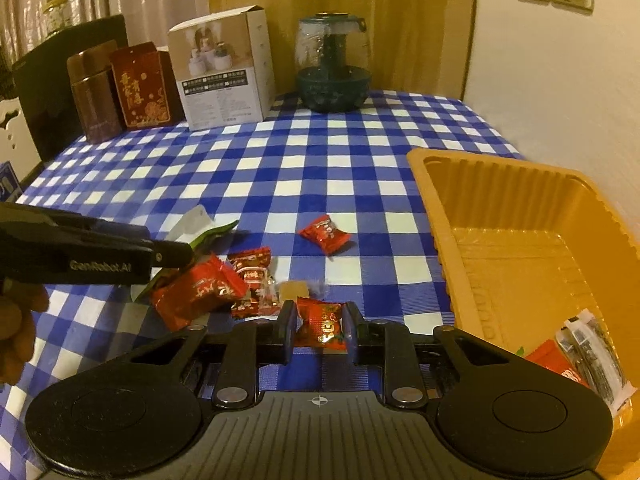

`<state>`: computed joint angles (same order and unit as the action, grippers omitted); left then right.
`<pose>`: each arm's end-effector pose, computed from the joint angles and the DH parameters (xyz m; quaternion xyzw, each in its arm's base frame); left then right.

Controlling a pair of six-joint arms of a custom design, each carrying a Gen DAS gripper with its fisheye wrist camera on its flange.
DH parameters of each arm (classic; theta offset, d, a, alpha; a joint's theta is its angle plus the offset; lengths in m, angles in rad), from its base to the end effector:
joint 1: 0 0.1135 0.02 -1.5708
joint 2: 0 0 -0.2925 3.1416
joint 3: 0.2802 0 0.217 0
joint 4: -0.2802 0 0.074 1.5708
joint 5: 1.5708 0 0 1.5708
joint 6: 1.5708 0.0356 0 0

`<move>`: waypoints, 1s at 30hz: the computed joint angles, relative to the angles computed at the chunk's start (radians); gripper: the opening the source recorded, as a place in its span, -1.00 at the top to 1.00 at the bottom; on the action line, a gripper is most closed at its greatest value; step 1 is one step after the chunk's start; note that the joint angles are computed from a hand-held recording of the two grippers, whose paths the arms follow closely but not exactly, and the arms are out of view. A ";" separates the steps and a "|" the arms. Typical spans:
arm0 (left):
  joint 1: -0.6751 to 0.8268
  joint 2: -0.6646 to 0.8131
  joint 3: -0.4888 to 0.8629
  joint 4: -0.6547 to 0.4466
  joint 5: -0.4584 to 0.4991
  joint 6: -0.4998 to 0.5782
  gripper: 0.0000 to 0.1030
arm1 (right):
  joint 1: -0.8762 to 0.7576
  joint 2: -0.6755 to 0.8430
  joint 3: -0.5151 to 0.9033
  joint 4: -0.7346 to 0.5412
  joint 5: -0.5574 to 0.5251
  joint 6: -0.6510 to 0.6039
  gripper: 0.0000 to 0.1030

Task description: Organize snacks

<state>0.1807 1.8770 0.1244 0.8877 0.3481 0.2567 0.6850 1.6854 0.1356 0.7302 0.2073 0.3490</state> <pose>0.1981 0.0239 0.0947 0.0949 0.9212 -0.0848 0.3676 0.1534 0.1159 0.1173 -0.1173 0.9186 0.0967 0.3648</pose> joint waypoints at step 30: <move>-0.036 0.014 0.044 -0.085 -0.052 0.001 0.48 | 0.018 0.076 0.017 0.027 -0.027 -0.018 0.02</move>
<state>0.1442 1.8910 0.1684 0.8031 0.2960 0.2573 0.7026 1.7616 0.1522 0.7574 0.1799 0.3313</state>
